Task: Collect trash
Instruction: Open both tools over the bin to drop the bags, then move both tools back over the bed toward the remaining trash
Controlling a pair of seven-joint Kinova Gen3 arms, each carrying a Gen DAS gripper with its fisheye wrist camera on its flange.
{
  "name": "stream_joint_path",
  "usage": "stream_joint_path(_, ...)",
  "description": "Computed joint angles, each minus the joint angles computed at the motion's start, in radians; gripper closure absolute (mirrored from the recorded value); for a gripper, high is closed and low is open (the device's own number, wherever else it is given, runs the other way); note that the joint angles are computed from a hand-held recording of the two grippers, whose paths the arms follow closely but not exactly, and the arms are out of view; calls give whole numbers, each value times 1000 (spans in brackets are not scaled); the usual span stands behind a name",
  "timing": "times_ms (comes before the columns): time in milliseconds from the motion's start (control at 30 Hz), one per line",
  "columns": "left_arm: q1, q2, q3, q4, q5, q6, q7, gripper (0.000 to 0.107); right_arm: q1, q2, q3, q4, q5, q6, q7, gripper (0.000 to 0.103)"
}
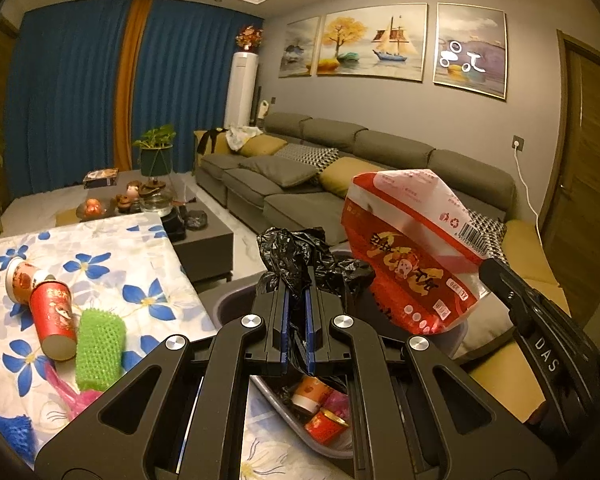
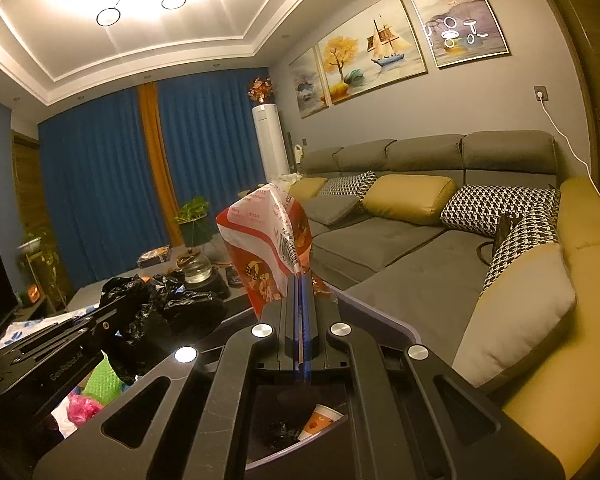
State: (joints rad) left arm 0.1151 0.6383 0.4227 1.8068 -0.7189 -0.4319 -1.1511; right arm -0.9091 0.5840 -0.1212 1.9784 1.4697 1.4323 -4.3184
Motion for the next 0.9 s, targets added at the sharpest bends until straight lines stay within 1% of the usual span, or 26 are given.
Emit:
stream_joint_path(67, -1, 7, 7, -9, -9, 9, 7, 102, 6, -3, 0, 7, 5, -6, -4, 101)
stream_joint_path(167, -18, 23, 38, -27, -49, 30, 29, 102, 8, -2, -3, 11, 8, -12, -10, 101)
stream_joint_path(333, -35, 37, 67, -43, -96, 42, 53, 101, 14, -9, -4, 10, 10, -18, 5, 101)
stream_joint_path(367, -36, 39, 67, -42, -102, 35, 53, 101, 15, -10, -3, 8, 10, -18, 10, 101)
stream_joint_path(433, -18, 37, 40, -39, -82, 17, 38, 99, 20, -13, -4, 9, 14, -27, 15, 100)
stream_joint_path(467, -18, 37, 39, -39, -86, 17, 41, 92, 23, -15, -4, 10, 14, -30, 16, 100)
stream_joint_path(500, -21, 39, 41, -41, -92, 20, 47, 82, 26, -17, -5, 11, 15, -35, 17, 100)
stream_joint_path(533, -28, 41, 45, -40, -99, 15, 54, 77, 28, -18, -5, 12, 16, -40, 17, 100)
stream_joint_path(567, -33, 41, 45, -36, -103, 5, 58, 68, 31, -18, -5, 10, 14, -43, 18, 100)
stream_joint_path(633, -27, 34, 22, -22, -83, -28, 54, 49, 35, -22, -6, 15, 16, -53, 14, 100)
stream_joint_path(733, -26, 25, -3, -5, -62, -62, 71, 37, 42, -26, -6, 14, 14, -65, 22, 100)
stream_joint_path(833, -20, 13, -30, 1, -39, -69, 88, 31, 46, -27, -5, 12, 15, -73, 34, 100)
stream_joint_path(900, -20, 3, -43, 8, -20, -63, 96, 31, 49, -30, -5, 12, 14, -77, 38, 100)
